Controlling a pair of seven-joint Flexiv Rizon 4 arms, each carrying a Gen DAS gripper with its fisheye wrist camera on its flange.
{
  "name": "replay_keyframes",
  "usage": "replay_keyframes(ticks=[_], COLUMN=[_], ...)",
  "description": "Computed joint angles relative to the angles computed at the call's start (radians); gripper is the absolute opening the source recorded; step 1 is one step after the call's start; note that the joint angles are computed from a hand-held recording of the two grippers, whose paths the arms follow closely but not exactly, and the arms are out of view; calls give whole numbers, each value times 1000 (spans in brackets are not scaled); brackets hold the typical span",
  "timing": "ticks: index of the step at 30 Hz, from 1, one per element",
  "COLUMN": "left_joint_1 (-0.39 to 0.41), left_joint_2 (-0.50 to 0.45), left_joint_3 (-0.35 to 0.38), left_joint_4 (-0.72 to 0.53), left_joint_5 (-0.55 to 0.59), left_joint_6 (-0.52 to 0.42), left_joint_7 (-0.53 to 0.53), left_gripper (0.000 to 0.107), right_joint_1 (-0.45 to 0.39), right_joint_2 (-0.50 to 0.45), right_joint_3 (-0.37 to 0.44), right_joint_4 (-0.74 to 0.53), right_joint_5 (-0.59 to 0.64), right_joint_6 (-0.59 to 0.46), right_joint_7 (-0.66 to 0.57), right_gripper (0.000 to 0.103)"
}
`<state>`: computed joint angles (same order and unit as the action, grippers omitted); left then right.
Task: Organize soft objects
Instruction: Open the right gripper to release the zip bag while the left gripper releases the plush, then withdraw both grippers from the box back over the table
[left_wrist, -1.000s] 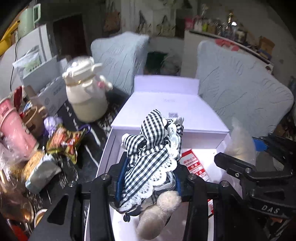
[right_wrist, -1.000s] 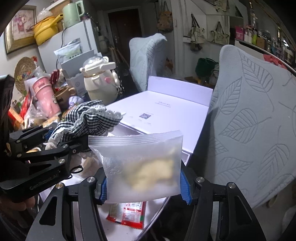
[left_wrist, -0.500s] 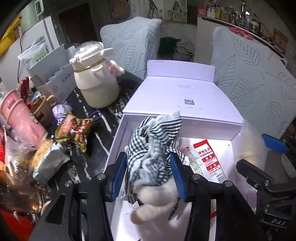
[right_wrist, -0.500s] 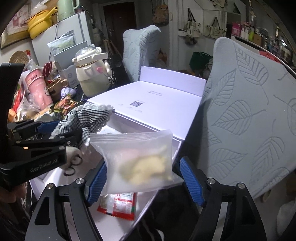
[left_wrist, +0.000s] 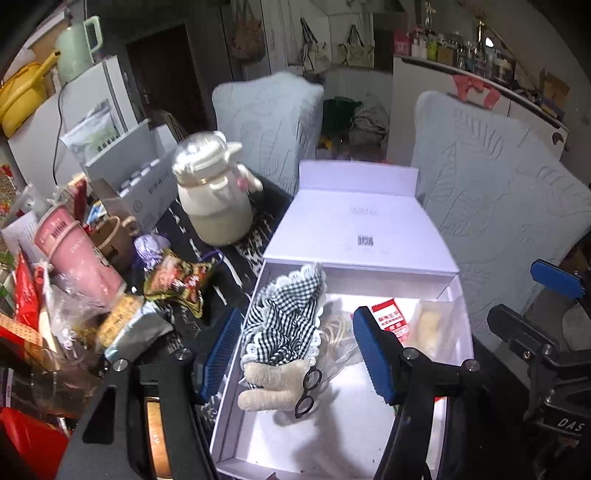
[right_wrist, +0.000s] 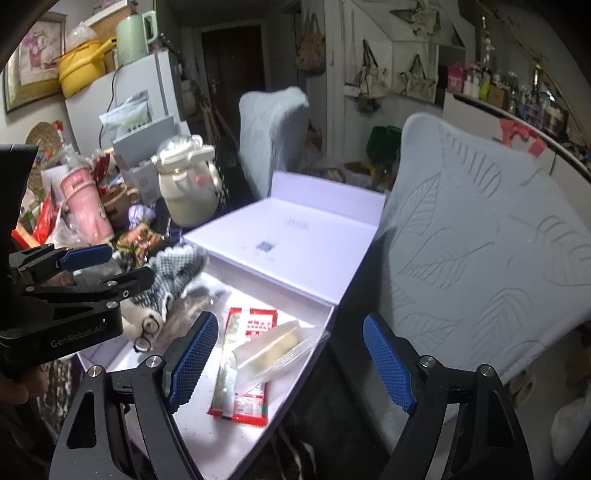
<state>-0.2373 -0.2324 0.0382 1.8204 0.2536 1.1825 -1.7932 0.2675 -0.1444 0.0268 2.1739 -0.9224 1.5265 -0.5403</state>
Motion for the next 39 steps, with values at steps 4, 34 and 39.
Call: replay_keyframes(ticks=[4,34,39], left_joint_1=[-6,88,93], left_joint_2=[42,472,556], left_joint_3=[2,-105,-118], left_joint_4=[8,348,426], left_joint_5=[22,-67,-97], left_joint_6=[-3,172,169], left_joint_7=[-11,78,103], left_gripper=[63,67,67], right_joint_1=[-10,-279,-266], right_joint_2=[43,420,476], right_joint_3=[-3,153,160], right_joint_4=[10,147,190], right_joint_5=[-53,-572,-574], right_joint_6=[6,80,81], right_joint_7=[47,471,461], right_gripper=[82,93,96])
